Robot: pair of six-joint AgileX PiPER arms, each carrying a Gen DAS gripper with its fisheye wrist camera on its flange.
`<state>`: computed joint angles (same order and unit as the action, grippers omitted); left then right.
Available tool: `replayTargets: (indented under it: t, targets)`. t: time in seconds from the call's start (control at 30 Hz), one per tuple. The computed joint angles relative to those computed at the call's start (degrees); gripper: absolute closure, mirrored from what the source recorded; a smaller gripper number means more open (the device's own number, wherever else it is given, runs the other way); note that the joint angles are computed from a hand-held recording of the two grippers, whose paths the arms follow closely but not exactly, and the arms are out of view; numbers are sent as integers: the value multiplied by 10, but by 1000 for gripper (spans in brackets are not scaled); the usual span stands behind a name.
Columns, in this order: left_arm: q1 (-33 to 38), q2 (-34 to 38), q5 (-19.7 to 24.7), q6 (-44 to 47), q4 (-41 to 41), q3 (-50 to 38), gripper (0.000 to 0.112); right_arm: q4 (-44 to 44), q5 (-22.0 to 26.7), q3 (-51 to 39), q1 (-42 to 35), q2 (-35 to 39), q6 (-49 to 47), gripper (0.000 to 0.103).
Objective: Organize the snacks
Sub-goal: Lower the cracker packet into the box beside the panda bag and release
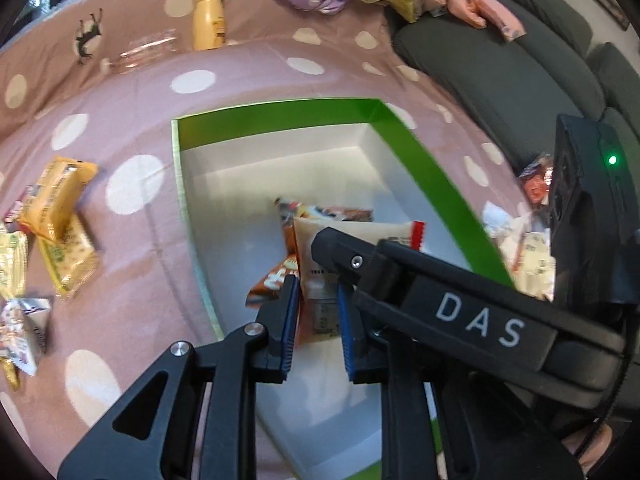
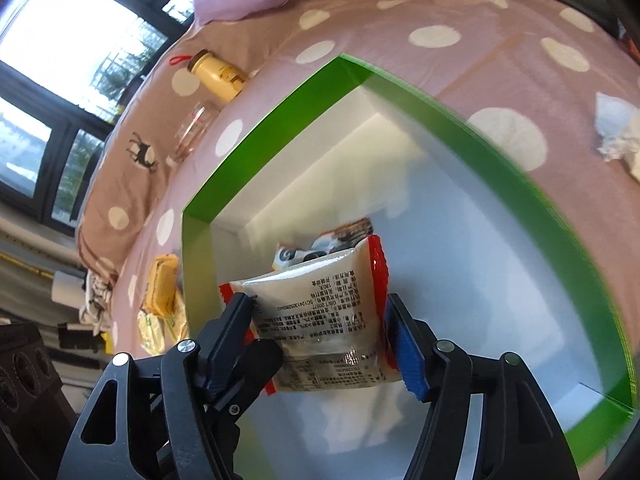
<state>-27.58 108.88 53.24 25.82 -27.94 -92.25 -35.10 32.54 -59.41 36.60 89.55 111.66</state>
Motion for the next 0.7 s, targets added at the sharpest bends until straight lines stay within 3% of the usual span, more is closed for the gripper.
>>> replayTargets:
  t: [0.2, 0.33, 0.7]
  targets:
    - [9, 8, -2, -7, 9, 1, 100, 86, -45, -26, -30, 50, -102, 35]
    - [6, 0, -29, -27, 42, 13, 102, 18, -11, -26, -13, 43, -32, 35]
    - [30, -10, -34, -27, 48, 31, 104, 19, -8, -66, -7, 68, -88, 36]
